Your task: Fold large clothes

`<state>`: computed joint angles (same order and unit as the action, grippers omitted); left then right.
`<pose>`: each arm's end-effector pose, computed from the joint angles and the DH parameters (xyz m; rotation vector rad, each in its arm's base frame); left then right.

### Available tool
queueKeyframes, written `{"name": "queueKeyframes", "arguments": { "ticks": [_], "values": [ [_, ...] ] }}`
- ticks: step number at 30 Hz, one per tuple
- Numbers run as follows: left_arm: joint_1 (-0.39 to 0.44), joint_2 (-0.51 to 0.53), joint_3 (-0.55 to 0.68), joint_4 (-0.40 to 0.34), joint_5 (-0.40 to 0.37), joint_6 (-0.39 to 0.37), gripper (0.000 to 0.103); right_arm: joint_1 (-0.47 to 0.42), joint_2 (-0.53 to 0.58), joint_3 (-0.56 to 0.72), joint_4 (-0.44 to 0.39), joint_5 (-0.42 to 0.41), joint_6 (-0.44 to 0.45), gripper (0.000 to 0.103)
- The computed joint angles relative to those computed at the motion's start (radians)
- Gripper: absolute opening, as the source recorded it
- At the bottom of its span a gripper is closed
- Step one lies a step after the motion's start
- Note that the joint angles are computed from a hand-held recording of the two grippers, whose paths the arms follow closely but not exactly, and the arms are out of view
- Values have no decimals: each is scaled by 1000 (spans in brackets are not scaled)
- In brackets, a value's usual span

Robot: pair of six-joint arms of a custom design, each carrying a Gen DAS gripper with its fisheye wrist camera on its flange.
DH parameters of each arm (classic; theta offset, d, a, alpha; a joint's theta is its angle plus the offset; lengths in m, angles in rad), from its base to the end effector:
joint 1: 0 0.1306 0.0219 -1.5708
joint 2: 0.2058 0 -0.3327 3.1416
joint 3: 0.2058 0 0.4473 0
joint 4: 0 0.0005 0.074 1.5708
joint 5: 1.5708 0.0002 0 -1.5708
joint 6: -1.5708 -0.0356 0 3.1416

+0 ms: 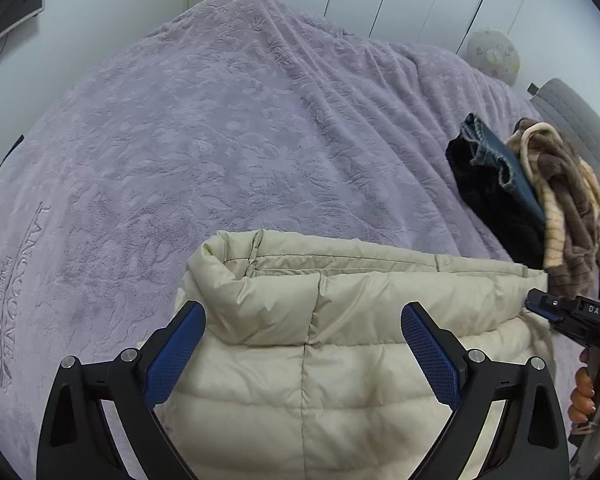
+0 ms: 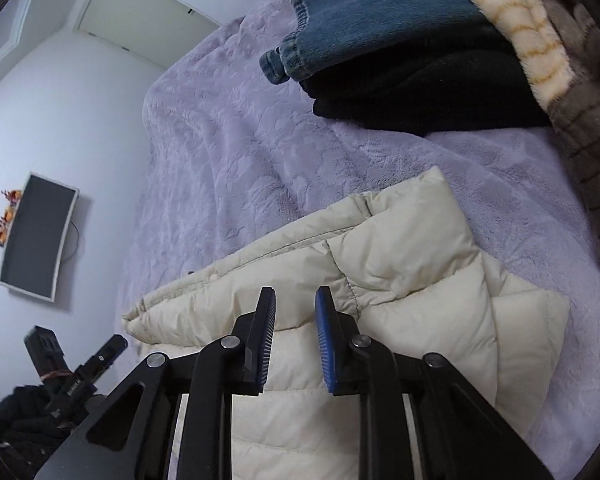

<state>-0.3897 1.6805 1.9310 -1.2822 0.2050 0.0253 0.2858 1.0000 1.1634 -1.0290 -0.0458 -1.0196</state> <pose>0.5652 -0.2405 0.4642 0.5492 2.5687 -0.4138 0.3982 0.1182 0.4306 0.8911 2.3784 0.6138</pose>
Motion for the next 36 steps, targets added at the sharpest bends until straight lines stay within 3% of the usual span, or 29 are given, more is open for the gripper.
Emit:
{"name": "queueKeyframes", "arguments": {
  "ticks": [3,12,16,24,29,33,35,36],
  "values": [
    [-11,40,1,-2,-51,19,99,-11,36,7,-51,41,32,23],
    [-2,91,1,9,-80,73,99,-77,-31,-102,33,30,-56,19],
    [11,92,26,-6,-54,96,99,-101,-81,-140,62,29,-148,20],
    [86,18,-4,-47,42,110,99,-77,-166,-147,7,62,-177,24],
    [137,-74,-98,-81,119,86,99,-15,-225,-154,-31,97,-213,45],
    [177,-160,-202,-110,180,89,99,60,-290,-181,-46,115,-278,48],
    [200,-205,-262,-125,213,103,99,115,-326,-200,-49,134,-326,64],
    [211,-227,-291,-132,231,110,99,145,-344,-208,-55,150,-350,65]
  ]
}}
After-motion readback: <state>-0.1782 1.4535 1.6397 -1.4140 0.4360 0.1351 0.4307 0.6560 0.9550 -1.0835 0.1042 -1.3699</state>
